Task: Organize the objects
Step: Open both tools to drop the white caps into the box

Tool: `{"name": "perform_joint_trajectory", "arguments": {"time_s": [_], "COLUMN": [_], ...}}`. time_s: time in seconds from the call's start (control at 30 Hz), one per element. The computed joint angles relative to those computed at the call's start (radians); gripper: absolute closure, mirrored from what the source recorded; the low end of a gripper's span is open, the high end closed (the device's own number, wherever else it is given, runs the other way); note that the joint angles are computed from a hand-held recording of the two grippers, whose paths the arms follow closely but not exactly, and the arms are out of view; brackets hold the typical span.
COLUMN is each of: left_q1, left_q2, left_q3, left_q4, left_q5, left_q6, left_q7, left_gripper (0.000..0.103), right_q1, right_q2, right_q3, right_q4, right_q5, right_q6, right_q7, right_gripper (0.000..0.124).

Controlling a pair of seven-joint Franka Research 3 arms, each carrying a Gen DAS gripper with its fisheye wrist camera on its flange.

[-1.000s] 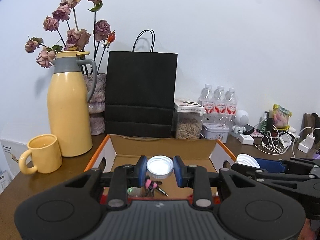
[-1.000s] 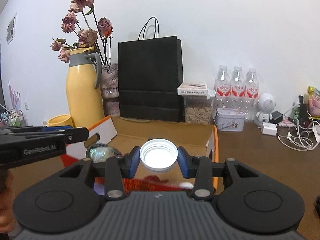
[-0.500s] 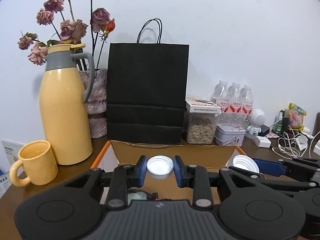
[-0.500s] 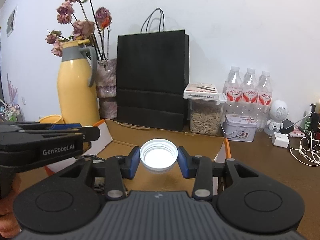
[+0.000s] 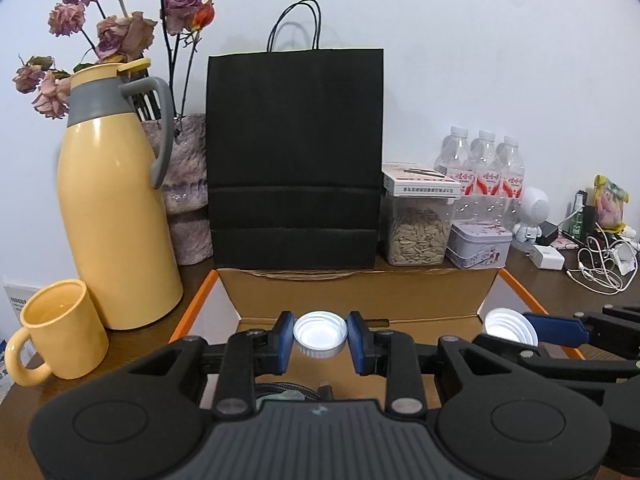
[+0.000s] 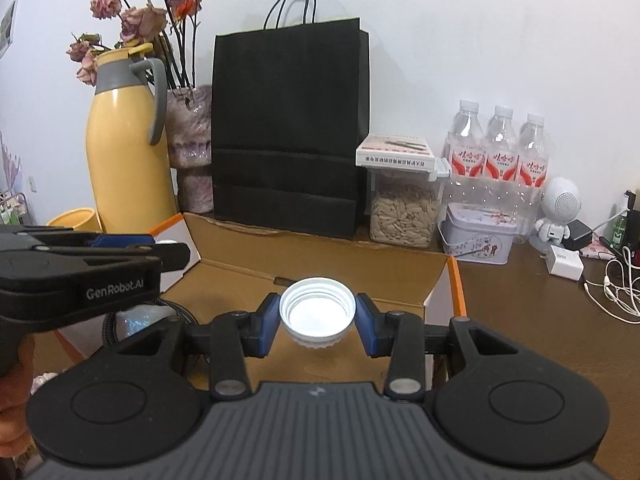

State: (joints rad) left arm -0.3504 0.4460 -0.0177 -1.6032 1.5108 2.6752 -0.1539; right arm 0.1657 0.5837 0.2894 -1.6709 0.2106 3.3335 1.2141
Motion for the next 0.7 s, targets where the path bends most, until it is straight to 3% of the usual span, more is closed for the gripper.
{"name": "perform_joint_trajectory", "arguments": {"time_s": [0.03, 0.1, 0.13, 0.17, 0.23, 0.7], "left_q1": [-0.004, -0.009, -0.009, -0.008, -0.013, -0.018], "left_q2": [-0.001, -0.004, -0.003, -0.002, -0.001, 0.016], "left_q3": [0.003, 0.003, 0.0, -0.003, 0.002, 0.005], "left_q4": [-0.001, -0.005, -0.004, -0.002, -0.001, 0.017], "left_q5": [0.01, 0.018, 0.006, -0.005, 0.012, -0.067], "left_q6": [-0.008, -0.028, -0.039, -0.049, -0.059, -0.08], "left_q7": [-0.009, -0.016, -0.004, 0.005, -0.016, 0.05], "left_gripper": [0.075, 0.071, 0.051, 0.025, 0.0, 0.0], "right_q1": [0.007, 0.07, 0.1, 0.123, 0.126, 0.182], "right_q2": [0.0, -0.005, -0.005, -0.005, -0.004, -0.002], "right_q3": [-0.009, -0.083, -0.119, -0.146, -0.149, -0.219], "right_q4": [0.003, 0.009, 0.01, 0.011, 0.009, 0.019], "right_q5": [0.002, 0.023, 0.034, 0.042, 0.044, 0.072], "right_q6": [-0.009, -0.023, -0.022, -0.017, 0.0, -0.013], "right_q7": [0.001, 0.01, 0.015, 0.017, 0.014, 0.016], "right_gripper": [0.079, 0.054, 0.031, 0.021, 0.021, 0.021]}}
